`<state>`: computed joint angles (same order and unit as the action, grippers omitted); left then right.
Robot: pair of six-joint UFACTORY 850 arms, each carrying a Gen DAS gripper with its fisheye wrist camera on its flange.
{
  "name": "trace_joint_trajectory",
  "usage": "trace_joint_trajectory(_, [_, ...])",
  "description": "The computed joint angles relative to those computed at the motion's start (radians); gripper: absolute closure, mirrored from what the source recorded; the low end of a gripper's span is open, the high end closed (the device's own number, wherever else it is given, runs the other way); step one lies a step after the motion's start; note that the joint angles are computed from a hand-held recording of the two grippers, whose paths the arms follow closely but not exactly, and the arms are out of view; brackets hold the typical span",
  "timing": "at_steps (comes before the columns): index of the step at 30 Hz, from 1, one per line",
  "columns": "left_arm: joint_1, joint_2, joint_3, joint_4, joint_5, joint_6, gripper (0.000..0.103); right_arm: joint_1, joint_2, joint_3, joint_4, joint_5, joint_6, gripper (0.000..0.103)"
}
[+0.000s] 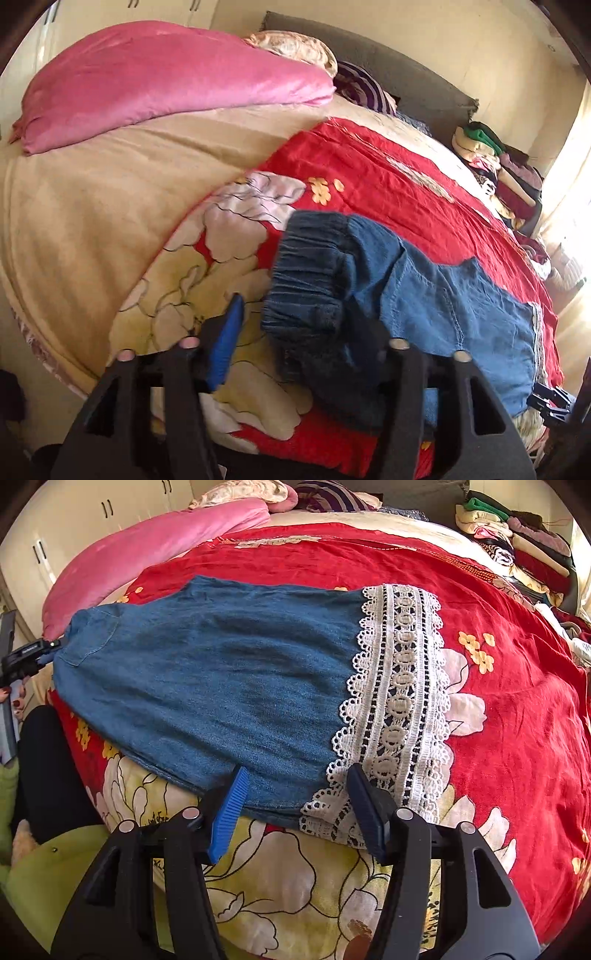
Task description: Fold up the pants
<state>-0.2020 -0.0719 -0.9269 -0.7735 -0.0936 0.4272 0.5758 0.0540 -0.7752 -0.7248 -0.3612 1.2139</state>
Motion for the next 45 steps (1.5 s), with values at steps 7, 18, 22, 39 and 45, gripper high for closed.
trace_joint_trajectory(7, [-0.074, 0.121, 0.049, 0.480, 0.063, -0.395, 0.047, 0.013, 0.054, 0.022, -0.212, 0.017, 0.209, 0.054])
trace_joint_trajectory(18, [-0.330, -0.022, -0.041, 0.593, -0.160, -0.219, 0.047, 0.028, -0.009, -0.028, -0.129, 0.080, 0.087, 0.054])
trace_joint_trajectory(22, [-0.344, -0.061, -0.043, 0.666, -0.183, -0.273, 0.046, 0.010, -0.029, -0.028, 0.102, 0.065, -0.112, 0.054])
trace_joint_trajectory(39, [-0.230, -0.060, -0.140, -0.077, -0.214, 0.353, 0.033, -0.019, 0.020, -0.027, -0.239, 0.078, 0.193, 0.048])
trace_joint_trajectory(45, [-0.241, -0.191, -0.317, 0.140, -0.237, 0.157, 0.033, -0.109, 0.010, -0.077, -0.332, 0.032, 0.286, 0.048])
